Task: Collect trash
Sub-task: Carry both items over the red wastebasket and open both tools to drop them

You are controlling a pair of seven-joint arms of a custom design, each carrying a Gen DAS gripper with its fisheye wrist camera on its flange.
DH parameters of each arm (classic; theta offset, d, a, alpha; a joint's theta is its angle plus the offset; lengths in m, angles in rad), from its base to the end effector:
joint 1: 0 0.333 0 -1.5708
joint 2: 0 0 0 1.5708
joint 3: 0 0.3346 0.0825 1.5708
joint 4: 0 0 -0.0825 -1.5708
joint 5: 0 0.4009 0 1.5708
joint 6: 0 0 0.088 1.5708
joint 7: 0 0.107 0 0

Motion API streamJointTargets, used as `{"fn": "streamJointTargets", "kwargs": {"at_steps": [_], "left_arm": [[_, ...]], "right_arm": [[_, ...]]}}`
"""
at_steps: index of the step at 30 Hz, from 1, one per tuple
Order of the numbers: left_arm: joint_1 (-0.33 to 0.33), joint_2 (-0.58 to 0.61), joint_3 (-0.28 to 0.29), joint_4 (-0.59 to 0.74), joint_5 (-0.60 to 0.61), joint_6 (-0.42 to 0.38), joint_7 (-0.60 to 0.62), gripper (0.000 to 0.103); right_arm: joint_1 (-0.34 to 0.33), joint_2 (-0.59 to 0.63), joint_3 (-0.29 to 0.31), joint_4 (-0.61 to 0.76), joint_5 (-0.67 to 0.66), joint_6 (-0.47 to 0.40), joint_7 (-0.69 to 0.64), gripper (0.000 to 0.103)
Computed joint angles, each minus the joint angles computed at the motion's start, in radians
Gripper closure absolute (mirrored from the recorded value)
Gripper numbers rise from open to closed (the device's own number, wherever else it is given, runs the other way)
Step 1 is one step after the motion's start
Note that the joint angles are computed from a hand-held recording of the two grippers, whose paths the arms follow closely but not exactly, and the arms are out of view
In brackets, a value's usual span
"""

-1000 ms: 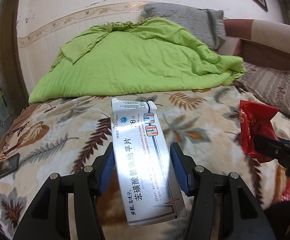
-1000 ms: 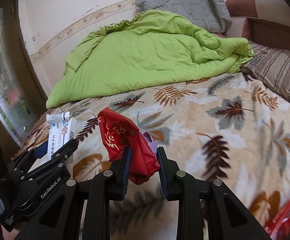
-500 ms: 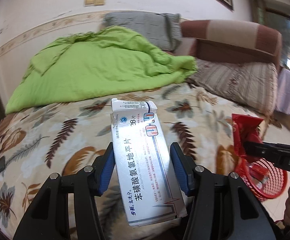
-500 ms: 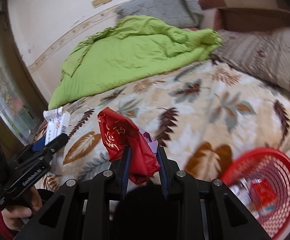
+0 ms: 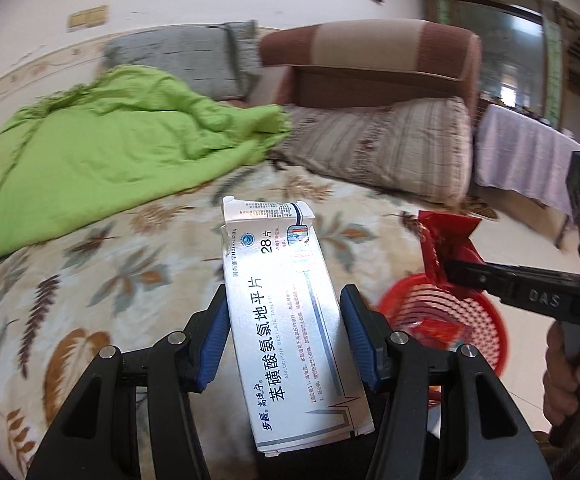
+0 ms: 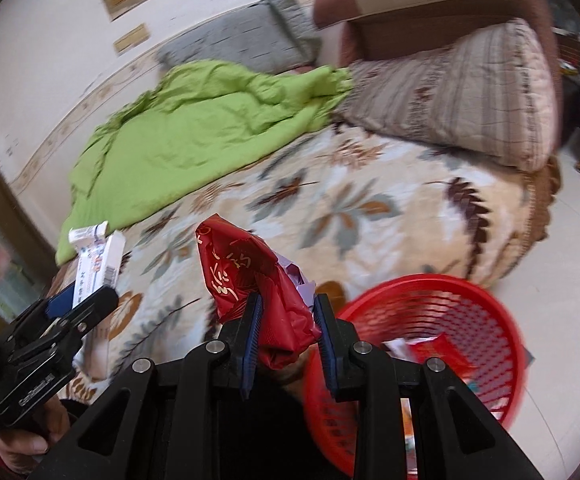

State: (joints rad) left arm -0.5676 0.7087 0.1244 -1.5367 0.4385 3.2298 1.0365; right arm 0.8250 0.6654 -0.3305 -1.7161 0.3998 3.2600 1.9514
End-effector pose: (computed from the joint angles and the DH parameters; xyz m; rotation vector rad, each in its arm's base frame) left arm 0.6721 -0.3923 0.3539 -1.2940 2.0365 -1.1017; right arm 0.6482 0.3608 0.3334 -1.4731 1.6973 -0.4030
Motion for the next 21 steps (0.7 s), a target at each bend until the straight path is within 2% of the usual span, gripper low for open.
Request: {"fn": "streamJointTargets", "kwargs": {"at_steps": [2,4,10,12,16,19,21], "left_arm": [[0.082,0.011,-0.125,0.025,0.014,-0.023,0.057,0.05],[0.14,0.028,-0.219,0.052,0.014,-0.047,0.109,0.05],[0.256,0.103,-0.452,0.151,-0.031,-0.132,0.299,0.05],[0.268,0.122,-0.492,0.173,-0.055,-0.153,0.352,0.05],[0.261,0.164,-0.53,0.233,-0.104,-0.202,0.435,0.05],[0.265,0.195,-0.566,0.274,-0.146,-0.243,0.503,0.05],[0.256,0.213,-0.572,0.298,-0.171,-0.265,0.536,0.05]], "right_arm": [[0.023,-0.016,-0.037,-0.036,0.016,0.002,0.014,0.073],[0.048,-0.037,-0.072,-0.082,0.033,0.012,0.027,0.073],[0.113,-0.078,-0.156,-0.177,0.085,0.025,0.032,0.073],[0.139,-0.087,-0.187,-0.2,0.102,0.026,0.034,0.073],[0.166,-0.103,-0.221,-0.239,0.134,0.037,0.032,0.073],[0.159,-0.113,-0.216,-0.257,0.156,0.038,0.025,0.073],[0.125,-0.122,-0.179,-0.263,0.162,0.042,0.019,0.073]]}}
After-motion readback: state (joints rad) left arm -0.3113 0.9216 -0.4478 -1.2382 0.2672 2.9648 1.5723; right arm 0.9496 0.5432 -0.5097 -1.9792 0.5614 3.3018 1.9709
